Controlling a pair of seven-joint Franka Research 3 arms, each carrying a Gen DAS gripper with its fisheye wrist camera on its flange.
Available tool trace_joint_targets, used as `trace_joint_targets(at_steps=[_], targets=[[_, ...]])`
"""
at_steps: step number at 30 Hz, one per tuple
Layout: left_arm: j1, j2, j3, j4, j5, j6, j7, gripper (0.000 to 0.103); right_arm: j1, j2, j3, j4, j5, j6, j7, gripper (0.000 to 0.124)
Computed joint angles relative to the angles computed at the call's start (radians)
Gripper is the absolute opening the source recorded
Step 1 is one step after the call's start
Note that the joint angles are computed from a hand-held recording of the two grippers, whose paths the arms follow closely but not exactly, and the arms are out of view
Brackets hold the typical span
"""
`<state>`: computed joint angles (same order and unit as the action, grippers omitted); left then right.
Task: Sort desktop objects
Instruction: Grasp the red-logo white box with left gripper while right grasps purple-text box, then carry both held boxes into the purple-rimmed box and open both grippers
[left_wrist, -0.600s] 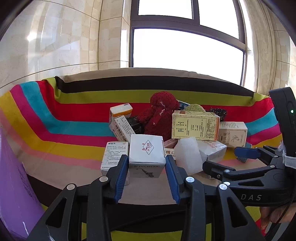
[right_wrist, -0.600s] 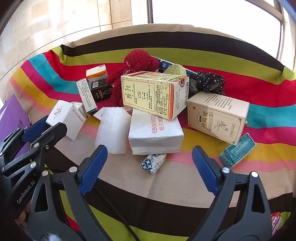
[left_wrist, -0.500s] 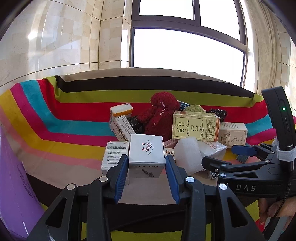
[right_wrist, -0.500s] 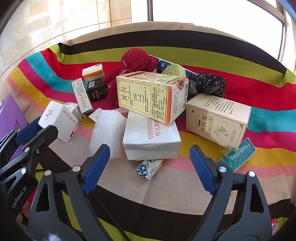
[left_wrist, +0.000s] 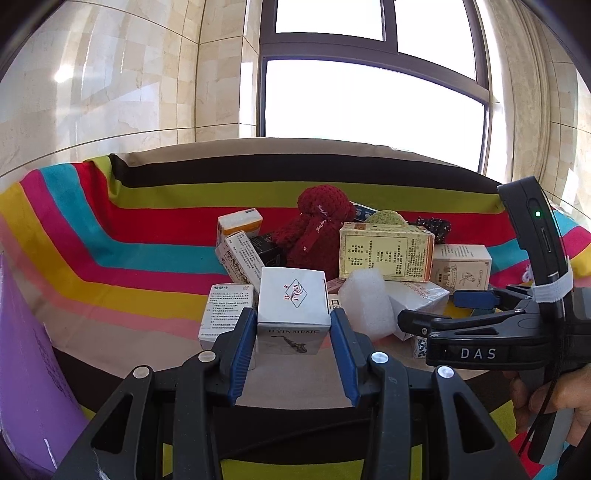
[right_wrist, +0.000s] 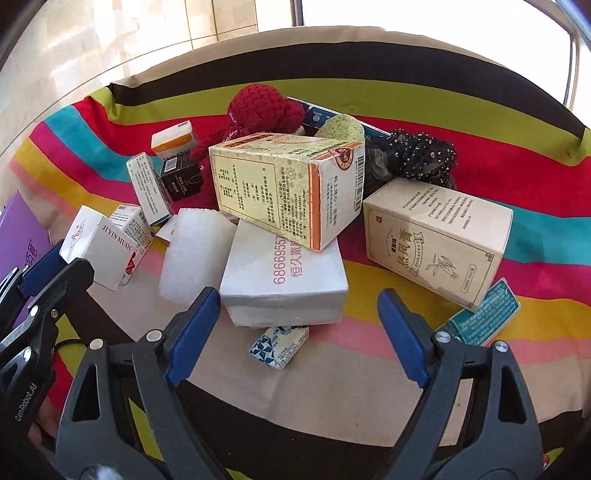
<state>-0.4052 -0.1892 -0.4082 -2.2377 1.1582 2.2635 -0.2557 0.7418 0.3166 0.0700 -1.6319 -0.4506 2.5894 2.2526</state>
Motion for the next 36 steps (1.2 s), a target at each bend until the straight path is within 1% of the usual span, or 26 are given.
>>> trace_joint_targets(at_steps=[2, 3, 4, 7, 10, 11, 12, 13, 14, 15, 16, 17, 18, 19, 20, 21, 22, 23, 25, 26, 27, 29, 32, 36], targets=[[0.0, 0.001, -0.001, 0.002, -0.002, -0.005, -0.002, 0.042, -0.007, 0.024, 0.008, 0.026, 0.025, -0.018, -0.026, 0.074], [0.0, 0.003, 0.001, 0.002, -0.004, -0.003, -0.001, 0.042, -0.007, 0.027, 0.008, 0.023, 0.029, -0.007, -0.034, 0.071], [0.0, 0.001, 0.002, 0.001, -0.005, -0.002, -0.004, 0.042, -0.005, 0.023, 0.003, 0.011, 0.027, 0.015, -0.028, 0.071], [0.001, -0.001, 0.002, -0.002, -0.005, 0.002, -0.006, 0.042, -0.021, 0.001, 0.012, -0.033, 0.08, 0.071, -0.037, 0.07], [0.0, -0.009, -0.004, -0.01, 0.023, 0.005, -0.024, 0.041, 0.001, -0.055, -0.007, -0.098, 0.039, 0.103, 0.025, 0.07], [0.0, -0.012, -0.006, -0.012, 0.032, 0.004, -0.031, 0.041, 0.006, -0.078, -0.01, -0.122, 0.022, 0.1, 0.058, 0.07], [0.0, -0.015, -0.008, -0.014, 0.043, 0.007, -0.037, 0.041, 0.01, -0.103, -0.011, -0.142, 0.0, 0.079, 0.099, 0.07], [0.001, -0.018, -0.007, -0.019, 0.053, 0.016, -0.044, 0.041, 0.02, -0.131, -0.015, -0.161, -0.053, 0.054, 0.156, 0.07], [0.018, -0.031, -0.008, -0.033, 0.064, 0.06, -0.044, 0.041, 0.029, -0.161, -0.018, -0.185, -0.13, 0.043, 0.215, 0.07], [0.003, -0.043, 0.026, -0.052, 0.131, 0.16, -0.025, 0.041, 0.034, -0.188, -0.006, -0.191, -0.22, -0.021, 0.27, 0.07], [0.021, -0.053, 0.025, -0.063, 0.142, 0.205, -0.023, 0.041, 0.074, -0.198, -0.02, -0.176, -0.32, -0.12, 0.312, 0.07], [0.026, -0.053, 0.018, -0.062, 0.142, 0.203, -0.021, 0.041, 0.093, -0.208, -0.025, -0.173, -0.381, -0.164, 0.33, 0.07], [0.031, -0.054, 0.013, -0.062, 0.144, 0.203, -0.023, 0.041, 0.077, -0.229, -0.009, -0.191, -0.38, -0.152, 0.334, 0.07], [0.034, -0.056, 0.011, -0.065, 0.144, 0.21, -0.029, 0.041, 0.027, -0.263, 0.026, -0.235, -0.331, -0.084, 0.334, 0.07], [0.037, -0.061, 0.011, -0.07, 0.141, 0.222, -0.037, 0.041, 0.002, -0.286, 0.032, -0.265, -0.273, -0.026, 0.326, 0.07], [0.04, -0.07, 0.01, -0.079, 0.143, 0.236, -0.051, 0.041, -0.01, -0.304, 0.043, -0.28, -0.278, -0.024, 0.349, 0.069], [0.04, -0.076, 0.004, -0.083, 0.139, 0.234, -0.055, 0.041, -0.017, -0.312, 0.059, -0.276, -0.308, -0.049, 0.381, 0.07], [0.039, -0.08, -0.003, -0.085, 0.132, 0.227, -0.05, 0.041, -0.029, -0.328, 0.071, -0.288, -0.318, -0.037, 0.4, 0.069], [0.034, -0.101, -0.013, -0.09, 0.107, 0.212, -0.036, 0.041, -0.057, -0.361, 0.088, -0.32, -0.282, 0.045, 0.416, 0.07], [0.031, -0.119, -0.015, -0.095, 0.089, 0.212, -0.029, 0.041, -0.068, -0.378, 0.101, -0.33, -0.287, 0.06, 0.427, 0.07], [0.029, -0.146, -0.017, -0.104, 0.089, 0.226, -0.024, 0.041, -0.076, -0.379, 0.122, -0.318, -0.309, 0.057, 0.45, 0.07], [0.024, -0.204, -0.036, -0.112, 0.055, 0.199, -0.005, 0.041, -0.096, -0.387, 0.148, -0.315, -0.302, 0.1, 0.467, 0.069], [0.018, -0.307, -0.06, -0.135, -0.027, 0.16, 0.027, 0.041, -0.117, -0.388, 0.193, -0.294, -0.286, 0.138, 0.439, 0.069], [0.015, -0.473, -0.105, -0.192, -0.143, 0.055, 0.055, 0.041, -0.106, -0.352, 0.232, -0.251, -0.243, 0.224, 0.39, 0.07]])
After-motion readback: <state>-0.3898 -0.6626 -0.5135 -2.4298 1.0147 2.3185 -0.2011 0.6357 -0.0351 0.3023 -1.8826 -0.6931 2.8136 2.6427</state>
